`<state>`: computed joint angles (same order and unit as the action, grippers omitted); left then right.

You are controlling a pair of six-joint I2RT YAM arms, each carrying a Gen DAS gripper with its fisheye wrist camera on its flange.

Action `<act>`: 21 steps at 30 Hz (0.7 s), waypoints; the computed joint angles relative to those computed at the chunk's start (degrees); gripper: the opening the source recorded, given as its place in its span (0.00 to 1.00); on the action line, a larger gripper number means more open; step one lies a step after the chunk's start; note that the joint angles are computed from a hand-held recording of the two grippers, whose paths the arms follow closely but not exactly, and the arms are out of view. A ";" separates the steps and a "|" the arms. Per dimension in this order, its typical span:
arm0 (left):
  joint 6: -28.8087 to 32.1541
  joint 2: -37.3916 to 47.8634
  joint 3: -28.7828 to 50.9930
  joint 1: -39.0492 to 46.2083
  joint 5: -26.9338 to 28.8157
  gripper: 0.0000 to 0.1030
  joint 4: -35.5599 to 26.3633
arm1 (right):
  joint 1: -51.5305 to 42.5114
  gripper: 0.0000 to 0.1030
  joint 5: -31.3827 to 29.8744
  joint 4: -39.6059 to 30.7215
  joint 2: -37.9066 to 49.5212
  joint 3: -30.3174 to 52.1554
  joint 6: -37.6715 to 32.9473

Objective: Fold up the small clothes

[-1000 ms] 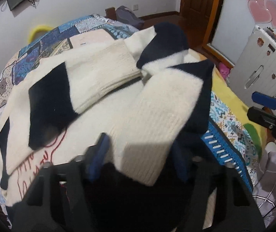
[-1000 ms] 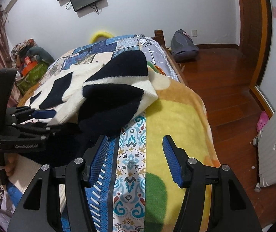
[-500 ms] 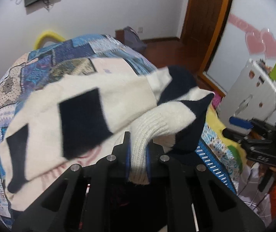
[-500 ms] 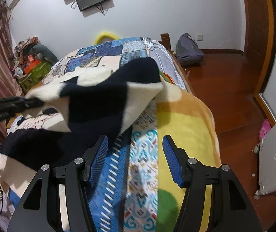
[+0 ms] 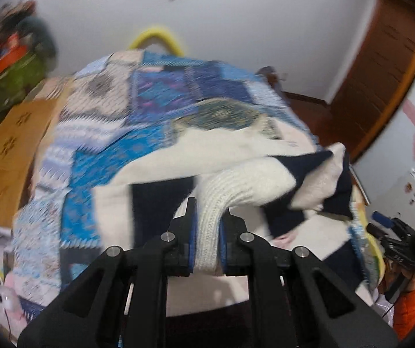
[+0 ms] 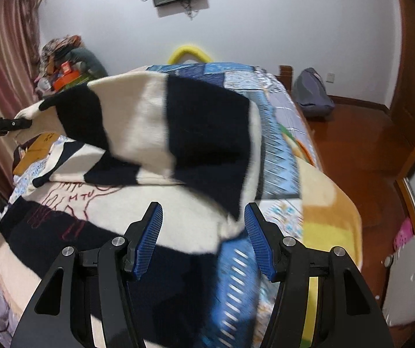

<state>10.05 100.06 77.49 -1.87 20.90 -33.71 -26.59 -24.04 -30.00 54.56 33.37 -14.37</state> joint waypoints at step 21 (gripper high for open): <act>2.25 25.71 24.96 1.81 -8.67 0.25 -7.62 | 12.69 0.53 12.37 10.84 19.07 9.29 1.23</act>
